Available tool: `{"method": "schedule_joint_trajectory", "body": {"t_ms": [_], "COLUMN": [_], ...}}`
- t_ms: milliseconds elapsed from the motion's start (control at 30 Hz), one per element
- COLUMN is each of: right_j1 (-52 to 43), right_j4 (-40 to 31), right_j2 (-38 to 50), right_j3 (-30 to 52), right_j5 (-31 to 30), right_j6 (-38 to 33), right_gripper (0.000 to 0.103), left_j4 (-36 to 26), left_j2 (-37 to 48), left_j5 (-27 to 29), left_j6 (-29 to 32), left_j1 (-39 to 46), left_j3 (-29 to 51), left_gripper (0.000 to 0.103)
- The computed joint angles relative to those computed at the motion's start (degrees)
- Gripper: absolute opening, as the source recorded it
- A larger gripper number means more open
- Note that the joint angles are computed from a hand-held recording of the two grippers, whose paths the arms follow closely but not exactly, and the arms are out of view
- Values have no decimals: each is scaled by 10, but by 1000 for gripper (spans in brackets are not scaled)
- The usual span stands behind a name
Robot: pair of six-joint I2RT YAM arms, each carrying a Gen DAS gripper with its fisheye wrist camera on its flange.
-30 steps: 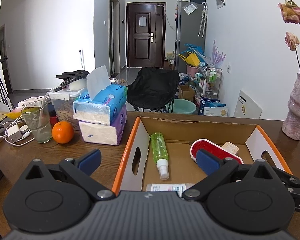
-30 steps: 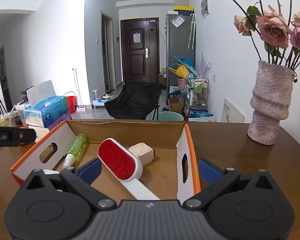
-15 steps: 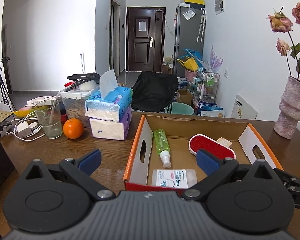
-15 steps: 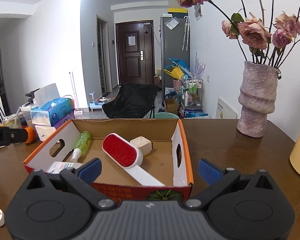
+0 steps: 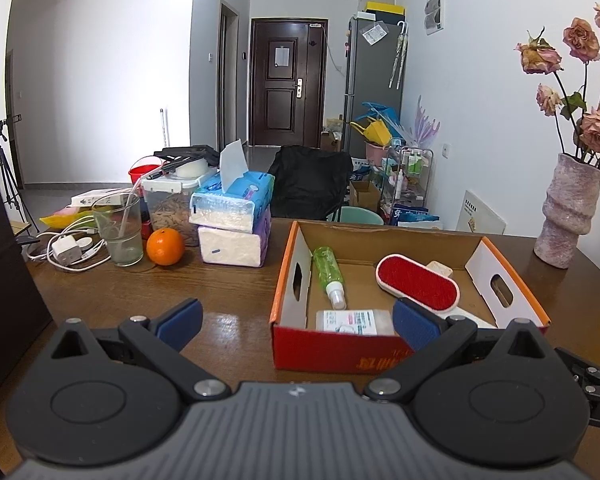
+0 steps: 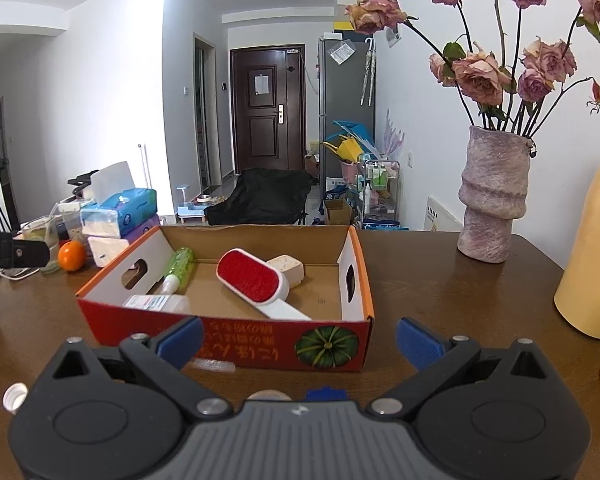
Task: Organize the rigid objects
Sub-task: 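Withdraw both tools from the box toward the remaining caps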
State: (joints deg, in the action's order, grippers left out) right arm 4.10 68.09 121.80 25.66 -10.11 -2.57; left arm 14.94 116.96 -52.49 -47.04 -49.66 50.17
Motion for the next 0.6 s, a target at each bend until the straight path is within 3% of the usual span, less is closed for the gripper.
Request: {"method": "schedule_joint_trajectory", "body": {"t_ms": [600], "right_j1": [26], "right_j4": [114], "right_j2": [57], "right_j3": [-94], "right_j5": [31], "right_j6": [-12], "right_gripper": [103], "left_j4": [-29], "left_j2": [-43], "left_j5": [-20], "left_j6": [-107], "left_j1": [-51], "left_j3": [-119], "left_gripper": [103]}}
